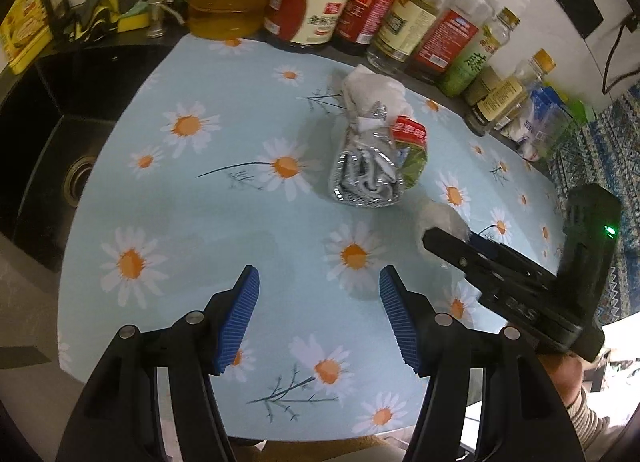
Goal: Collect trash
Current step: 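Grasp the silver foil bundle with the left tool while the right tool grasps the clear plastic bag, then lift the foil bundle with the left tool while the right tool lifts the plastic bag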
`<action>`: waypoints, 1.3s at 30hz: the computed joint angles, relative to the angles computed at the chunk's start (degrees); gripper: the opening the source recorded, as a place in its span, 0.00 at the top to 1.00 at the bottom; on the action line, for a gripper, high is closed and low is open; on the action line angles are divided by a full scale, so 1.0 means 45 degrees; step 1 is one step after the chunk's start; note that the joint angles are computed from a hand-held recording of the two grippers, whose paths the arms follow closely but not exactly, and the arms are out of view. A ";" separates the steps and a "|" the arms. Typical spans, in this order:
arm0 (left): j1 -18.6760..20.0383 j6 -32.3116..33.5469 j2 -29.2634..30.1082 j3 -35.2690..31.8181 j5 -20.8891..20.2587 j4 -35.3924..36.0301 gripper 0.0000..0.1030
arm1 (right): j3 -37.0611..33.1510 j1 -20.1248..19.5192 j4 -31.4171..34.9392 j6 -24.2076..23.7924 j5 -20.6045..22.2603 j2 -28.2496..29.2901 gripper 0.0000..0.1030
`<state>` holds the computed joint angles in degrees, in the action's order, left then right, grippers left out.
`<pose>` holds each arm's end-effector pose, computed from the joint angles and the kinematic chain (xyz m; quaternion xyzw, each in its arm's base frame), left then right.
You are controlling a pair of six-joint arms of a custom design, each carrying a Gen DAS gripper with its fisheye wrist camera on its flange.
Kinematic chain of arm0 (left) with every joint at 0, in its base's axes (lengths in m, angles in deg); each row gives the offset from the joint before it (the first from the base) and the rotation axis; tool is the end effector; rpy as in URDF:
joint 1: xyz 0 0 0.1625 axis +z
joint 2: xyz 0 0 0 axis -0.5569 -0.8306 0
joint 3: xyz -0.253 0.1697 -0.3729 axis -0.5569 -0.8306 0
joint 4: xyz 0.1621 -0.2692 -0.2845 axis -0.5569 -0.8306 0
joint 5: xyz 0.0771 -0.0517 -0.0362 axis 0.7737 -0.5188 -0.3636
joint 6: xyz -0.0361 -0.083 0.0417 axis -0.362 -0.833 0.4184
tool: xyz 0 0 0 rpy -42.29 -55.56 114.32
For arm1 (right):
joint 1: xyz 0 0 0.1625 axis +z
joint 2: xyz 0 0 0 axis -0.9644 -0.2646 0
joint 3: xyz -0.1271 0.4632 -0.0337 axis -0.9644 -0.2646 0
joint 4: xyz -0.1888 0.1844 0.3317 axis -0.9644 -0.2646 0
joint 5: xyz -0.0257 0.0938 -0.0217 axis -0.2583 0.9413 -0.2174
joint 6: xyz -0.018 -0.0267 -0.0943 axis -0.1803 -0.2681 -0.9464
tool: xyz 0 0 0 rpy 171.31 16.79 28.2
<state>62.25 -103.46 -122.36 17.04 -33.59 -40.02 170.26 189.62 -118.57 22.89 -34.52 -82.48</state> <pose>-0.4219 -0.4359 0.3129 0.0841 0.9568 -0.1579 0.2293 0.3259 -0.4665 0.3619 0.1225 -0.9645 0.1981 0.1244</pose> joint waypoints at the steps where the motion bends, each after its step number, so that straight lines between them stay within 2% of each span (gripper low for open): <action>1: 0.0042 0.0102 0.0105 -0.0064 -0.0027 -0.0046 0.41 | 0.0085 -0.0031 -0.0034 0.0076 0.0128 -0.0151 0.48; 13: 0.0621 0.1230 0.1855 -0.1723 -0.0292 -0.0290 0.41 | 0.1733 -0.0524 -0.0974 0.0552 0.1454 -0.1992 0.48; 22: 0.1238 0.1709 0.3122 -0.3145 0.0068 0.0846 0.41 | 0.2094 -0.0763 -0.0846 0.0406 0.2100 -0.2372 0.47; 25: 0.1500 0.1634 0.3338 -0.3266 -0.0112 0.0863 0.41 | 0.2213 -0.0846 -0.0836 0.0267 0.2358 -0.2515 0.47; 30: 0.1687 0.1796 0.3524 -0.3314 -0.0400 0.0489 0.41 | 0.2238 -0.0919 -0.0663 0.0300 0.2297 -0.2825 0.47; 39: 0.1833 0.2206 0.3906 -0.3463 -0.0392 0.0276 0.41 | 0.2243 -0.1188 -0.0479 0.0388 0.1937 -0.3254 0.47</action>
